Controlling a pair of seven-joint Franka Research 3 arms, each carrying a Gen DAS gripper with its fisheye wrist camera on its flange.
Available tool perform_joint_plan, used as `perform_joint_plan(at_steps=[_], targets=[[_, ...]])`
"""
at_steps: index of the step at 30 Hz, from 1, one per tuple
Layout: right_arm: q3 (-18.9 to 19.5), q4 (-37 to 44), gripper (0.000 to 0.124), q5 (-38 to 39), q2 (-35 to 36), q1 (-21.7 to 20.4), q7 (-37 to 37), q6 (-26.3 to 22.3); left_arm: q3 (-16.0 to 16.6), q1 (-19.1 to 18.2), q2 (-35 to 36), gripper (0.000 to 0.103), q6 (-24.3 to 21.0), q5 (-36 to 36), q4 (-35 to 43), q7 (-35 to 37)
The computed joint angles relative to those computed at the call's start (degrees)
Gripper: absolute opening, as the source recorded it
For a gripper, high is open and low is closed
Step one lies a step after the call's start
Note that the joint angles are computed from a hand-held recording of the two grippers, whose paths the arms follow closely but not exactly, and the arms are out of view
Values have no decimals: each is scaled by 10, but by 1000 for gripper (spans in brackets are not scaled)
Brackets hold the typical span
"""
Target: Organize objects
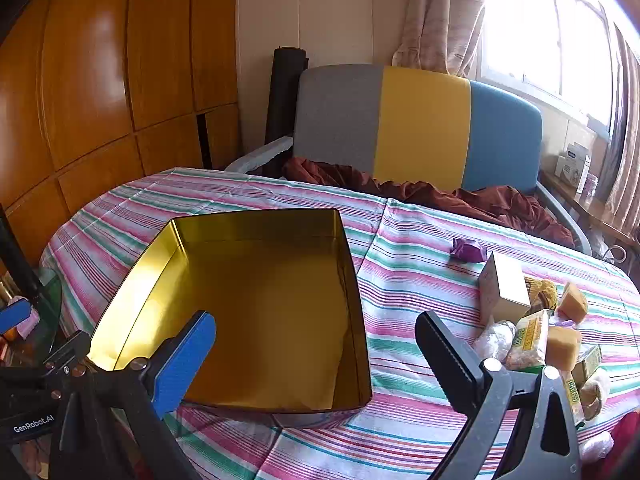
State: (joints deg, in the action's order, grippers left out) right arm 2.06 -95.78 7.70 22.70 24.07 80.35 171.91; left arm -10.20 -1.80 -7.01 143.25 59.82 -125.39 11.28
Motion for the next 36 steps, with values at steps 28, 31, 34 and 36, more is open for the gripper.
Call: perform_joint_plan(at_steps=[28, 31, 34, 36], targets=[[4, 25, 102, 103, -15, -109, 38, -110, 16, -14, 55, 103, 183, -191, 18, 224], [-15, 31, 102, 98, -20, -122, 64, -135, 16, -20, 68, 103, 219, -237, 27, 287], [-28, 42, 102, 86, -25, -144, 69, -180, 11, -29, 85, 103, 240, -308, 40, 369], [-33, 60, 102, 75, -23, -157, 66, -225, 9, -33, 93, 103, 243, -336, 48, 404]])
